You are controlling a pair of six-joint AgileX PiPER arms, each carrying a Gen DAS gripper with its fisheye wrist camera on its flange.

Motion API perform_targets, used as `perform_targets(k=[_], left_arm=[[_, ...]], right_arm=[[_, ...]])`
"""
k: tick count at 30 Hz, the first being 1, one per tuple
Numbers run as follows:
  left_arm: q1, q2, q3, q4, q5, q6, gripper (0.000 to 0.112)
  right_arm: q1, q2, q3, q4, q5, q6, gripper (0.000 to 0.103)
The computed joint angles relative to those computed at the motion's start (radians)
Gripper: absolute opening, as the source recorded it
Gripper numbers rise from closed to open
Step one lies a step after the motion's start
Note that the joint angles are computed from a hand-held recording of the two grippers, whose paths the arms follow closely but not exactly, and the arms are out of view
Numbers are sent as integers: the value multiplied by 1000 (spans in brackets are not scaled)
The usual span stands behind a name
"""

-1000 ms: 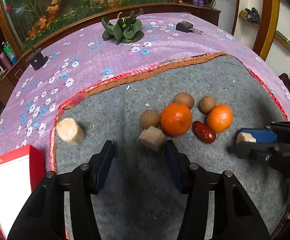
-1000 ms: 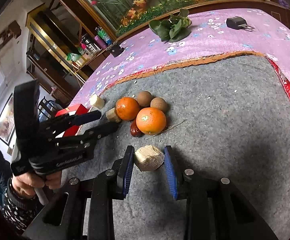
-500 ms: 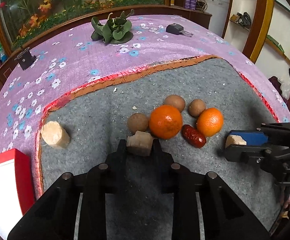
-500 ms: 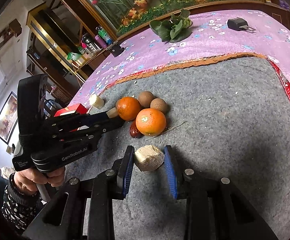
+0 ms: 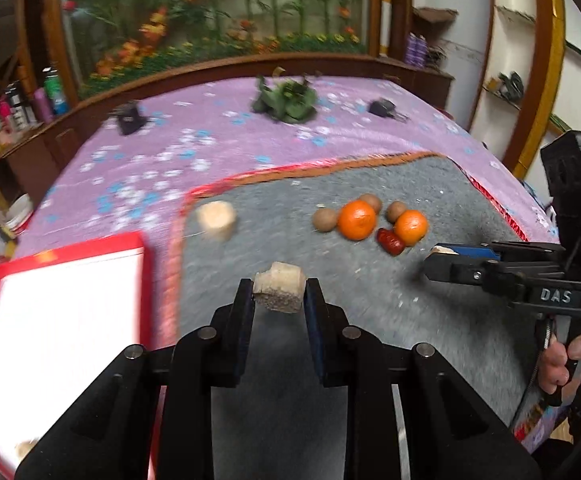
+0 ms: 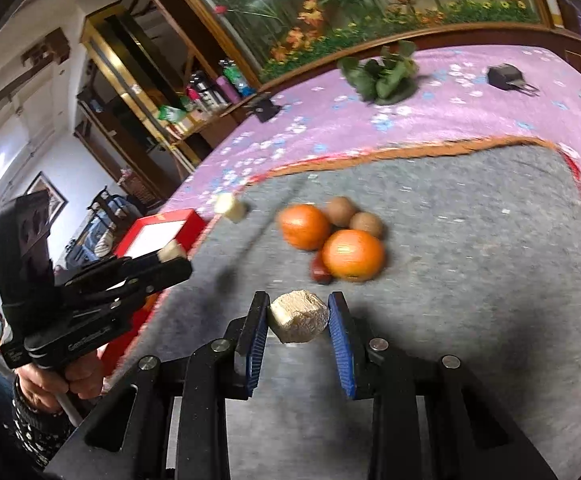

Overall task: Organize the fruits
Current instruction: 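Grasp a white yam cube with the right tool while the left tool grasps a yam chunk, then carry both yam pieces over the white tray and open both tools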

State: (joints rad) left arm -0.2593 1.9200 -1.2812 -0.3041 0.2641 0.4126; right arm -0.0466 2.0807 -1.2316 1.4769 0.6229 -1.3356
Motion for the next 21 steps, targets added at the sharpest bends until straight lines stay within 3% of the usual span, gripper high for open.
perform_targets(k=[5,9,13,21], left_arm=[[86,-105,130,-94,-46,63,22],[142,-153,215,-46,-106,14,22],[217,-177,264,-316,-121,285,22],[327,-168,298,-498,-167,455,22]], right_arm=[[124,2,-55,-35,-22,35,31],[218,31,-125,-51,-32,75,30],[307,77,-232,-108,-48,164,30],[453,194,-484,-295,-66,391,30]])
